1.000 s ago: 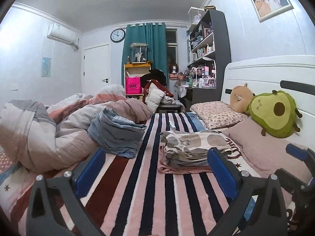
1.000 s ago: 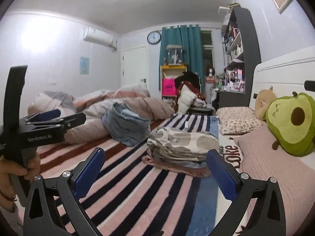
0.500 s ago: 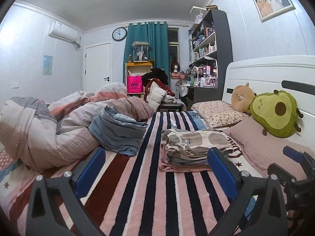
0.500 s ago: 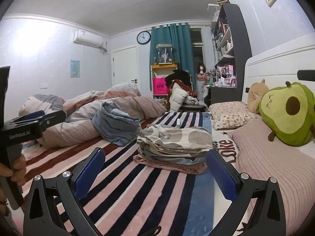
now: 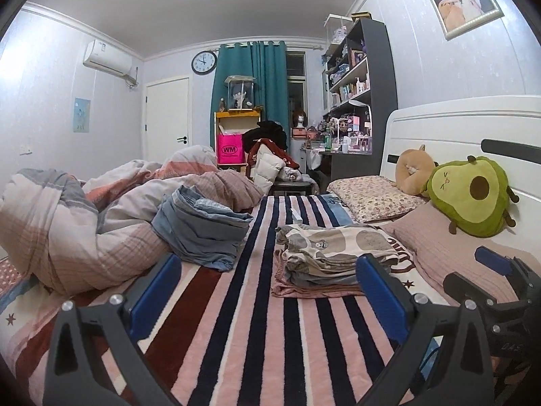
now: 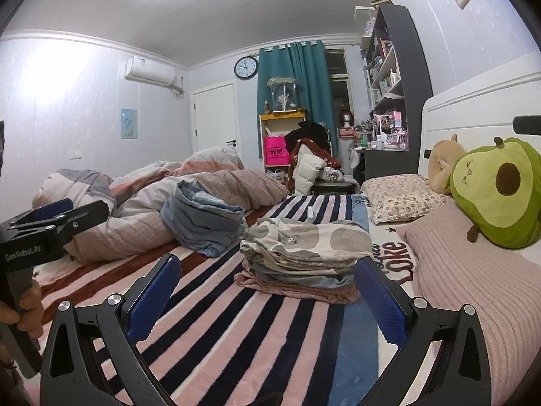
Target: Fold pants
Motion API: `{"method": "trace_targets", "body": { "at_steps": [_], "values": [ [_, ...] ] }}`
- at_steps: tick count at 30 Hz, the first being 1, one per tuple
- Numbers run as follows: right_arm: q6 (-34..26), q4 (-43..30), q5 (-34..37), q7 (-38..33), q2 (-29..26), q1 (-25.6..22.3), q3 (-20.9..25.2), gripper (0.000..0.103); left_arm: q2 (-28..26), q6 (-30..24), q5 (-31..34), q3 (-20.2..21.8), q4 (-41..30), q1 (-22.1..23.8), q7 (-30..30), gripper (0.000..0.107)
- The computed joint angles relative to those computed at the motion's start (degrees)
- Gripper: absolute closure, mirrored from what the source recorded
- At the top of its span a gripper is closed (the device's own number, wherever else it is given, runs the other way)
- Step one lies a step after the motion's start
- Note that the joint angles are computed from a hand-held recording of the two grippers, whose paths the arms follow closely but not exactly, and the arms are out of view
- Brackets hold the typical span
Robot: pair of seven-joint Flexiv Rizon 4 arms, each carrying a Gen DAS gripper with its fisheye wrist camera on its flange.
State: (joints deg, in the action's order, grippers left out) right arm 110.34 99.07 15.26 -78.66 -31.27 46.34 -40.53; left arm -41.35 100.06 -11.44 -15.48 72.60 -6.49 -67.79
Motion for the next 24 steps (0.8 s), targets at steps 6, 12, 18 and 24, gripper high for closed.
{"method": "trace_targets", "body": {
  "at_steps": [6,12,18,24],
  "values": [
    [-0.6,-0.4,-0.2,0.1,-0.6,1.3,-1.6,0.001,0.1,-0.1,0.1,-0.3,0.2,0.3,0.0,0.005],
    [-0.7,-0.3,-0.3,0.6,-0.9,2.2,-2.8,0.001,0.1,0.2,0.2,-0.7,0.3,0.6,0.0,0.005],
    [-0.9,-0.2,-0.5,1.3,-1.1,2.3,-3.1,0.001,-0.1,0.2,0.3,-1.0,0.0,0.8,0.0,0.005],
    [-1.1,0.1,-0.6,2.5,-1.3,2.6,-3.8,0.001,-0.3,-0.2,0.3,-1.0,-0.3,0.7,0.2,0.005]
  ]
}}
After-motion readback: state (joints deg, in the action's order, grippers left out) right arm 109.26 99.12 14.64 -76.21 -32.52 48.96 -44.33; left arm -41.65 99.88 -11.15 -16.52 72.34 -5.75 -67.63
